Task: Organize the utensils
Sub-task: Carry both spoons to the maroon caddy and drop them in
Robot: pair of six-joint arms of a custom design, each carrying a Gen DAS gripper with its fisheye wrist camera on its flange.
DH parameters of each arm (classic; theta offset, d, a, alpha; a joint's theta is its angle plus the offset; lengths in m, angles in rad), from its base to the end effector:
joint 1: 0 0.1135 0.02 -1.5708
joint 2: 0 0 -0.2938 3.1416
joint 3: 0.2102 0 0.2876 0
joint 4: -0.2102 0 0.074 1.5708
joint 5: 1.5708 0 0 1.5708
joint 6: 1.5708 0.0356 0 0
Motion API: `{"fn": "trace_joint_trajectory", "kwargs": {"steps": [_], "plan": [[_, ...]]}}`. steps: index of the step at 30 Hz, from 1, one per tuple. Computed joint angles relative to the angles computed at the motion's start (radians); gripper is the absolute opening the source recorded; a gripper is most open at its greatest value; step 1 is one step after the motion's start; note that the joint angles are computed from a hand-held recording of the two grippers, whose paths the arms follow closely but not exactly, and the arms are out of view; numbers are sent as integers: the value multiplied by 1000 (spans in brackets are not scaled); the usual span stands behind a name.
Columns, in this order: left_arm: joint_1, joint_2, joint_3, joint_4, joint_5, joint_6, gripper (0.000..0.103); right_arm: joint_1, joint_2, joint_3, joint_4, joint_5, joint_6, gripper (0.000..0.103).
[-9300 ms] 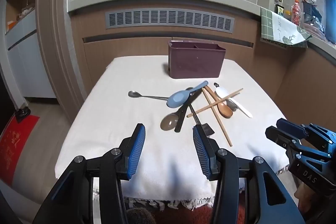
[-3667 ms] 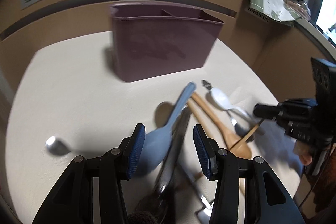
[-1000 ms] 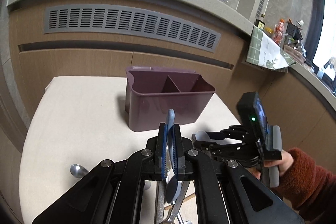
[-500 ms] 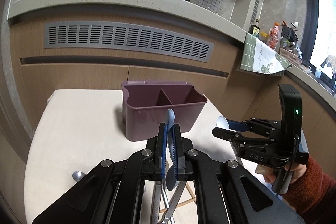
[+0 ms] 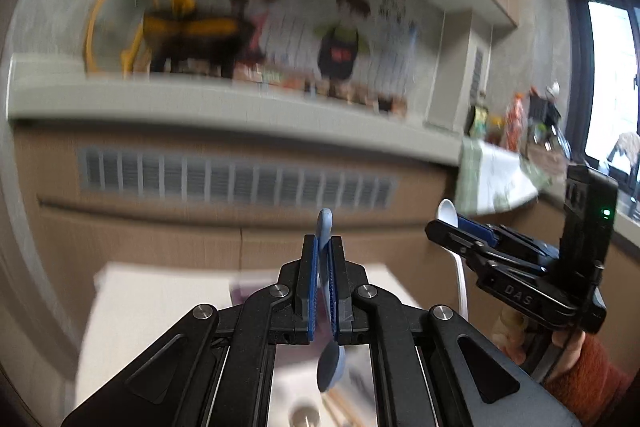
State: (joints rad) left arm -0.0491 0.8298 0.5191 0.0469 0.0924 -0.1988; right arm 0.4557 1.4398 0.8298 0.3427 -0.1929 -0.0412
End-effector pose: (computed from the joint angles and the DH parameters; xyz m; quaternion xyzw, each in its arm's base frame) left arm 0.2131 -0.0138 0.2729 -0.0313 0.7930 -0.1115 0.5981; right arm 0.3127 0.1609 0.2641 -0.2512 0.7527 0.1992 0.5751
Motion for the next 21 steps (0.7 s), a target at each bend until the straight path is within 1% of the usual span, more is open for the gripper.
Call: {"fn": "trace_joint_trajectory", "kwargs": {"steps": [3, 5, 8, 12, 14, 16, 17, 18, 19, 21], "plan": [[42, 114, 57, 80, 17, -21, 5, -16, 107, 106, 18, -49, 74, 30], [77, 199, 83, 137, 38, -29, 5, -16, 197, 164, 50, -36, 103, 30], [120, 316, 116, 189, 88, -47, 5, -13, 291, 210, 112, -14, 128, 30], [141, 442, 132, 262, 118, -57, 5, -13, 389, 266, 162, -16, 131, 30], [154, 495, 127, 305, 156, -72, 5, -9, 419, 283, 160, -11, 118, 31], [168, 550, 124, 338, 217, -87, 7, -8, 447, 308, 114, -4, 107, 32], [174, 568, 125, 350, 247, -98, 7, -13, 457, 316, 91, -21, 104, 33], [183, 588, 122, 367, 276, -111, 9, -22, 465, 319, 69, -53, 103, 33], [184, 586, 115, 370, 279, -118, 12, -30, 466, 320, 48, -71, 100, 33], [191, 553, 91, 373, 270, -121, 30, -44, 431, 282, 34, -61, 96, 33]]}}
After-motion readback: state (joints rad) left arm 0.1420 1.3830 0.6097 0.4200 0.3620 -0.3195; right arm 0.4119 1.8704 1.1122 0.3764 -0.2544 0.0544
